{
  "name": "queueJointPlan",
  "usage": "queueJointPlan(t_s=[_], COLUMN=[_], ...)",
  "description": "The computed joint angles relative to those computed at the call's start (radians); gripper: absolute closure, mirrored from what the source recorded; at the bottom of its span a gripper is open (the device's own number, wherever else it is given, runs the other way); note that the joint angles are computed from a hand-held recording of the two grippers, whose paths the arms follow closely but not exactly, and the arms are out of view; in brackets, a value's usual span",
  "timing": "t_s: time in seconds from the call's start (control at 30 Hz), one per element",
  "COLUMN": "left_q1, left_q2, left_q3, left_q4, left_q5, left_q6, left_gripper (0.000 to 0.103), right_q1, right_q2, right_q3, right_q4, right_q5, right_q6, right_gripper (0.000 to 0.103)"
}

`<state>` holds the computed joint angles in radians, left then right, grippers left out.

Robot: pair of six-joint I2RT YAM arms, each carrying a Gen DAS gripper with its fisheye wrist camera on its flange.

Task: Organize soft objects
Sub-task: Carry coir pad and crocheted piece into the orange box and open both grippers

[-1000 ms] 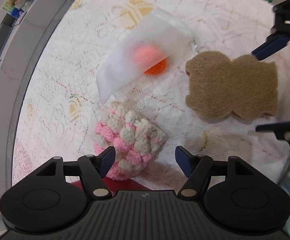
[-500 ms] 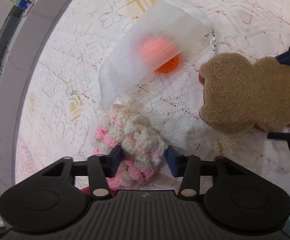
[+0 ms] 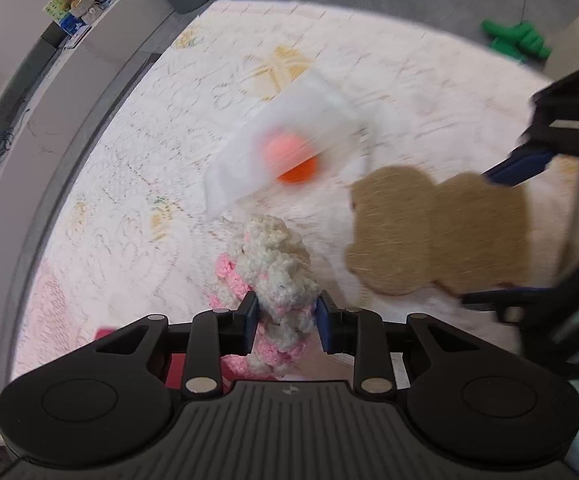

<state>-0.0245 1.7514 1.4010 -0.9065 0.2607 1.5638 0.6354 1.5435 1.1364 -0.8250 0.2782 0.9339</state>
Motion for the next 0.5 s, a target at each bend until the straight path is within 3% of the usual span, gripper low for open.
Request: queueJointPlan(t_s=[0.5], left_q1=[0.270], left_q2=[-0.019], left_q3=[0.204], left_q4=[-0.455], left_q5=[0.200], left_q6=[0.181], left_gripper=[0.069], right_q1=[0.214], right_q2=[-0.052], right_q3=[0.084], right_q4=[-0.175], right_q5=[0.074], right_q6=[0.297], right_gripper=[0.033])
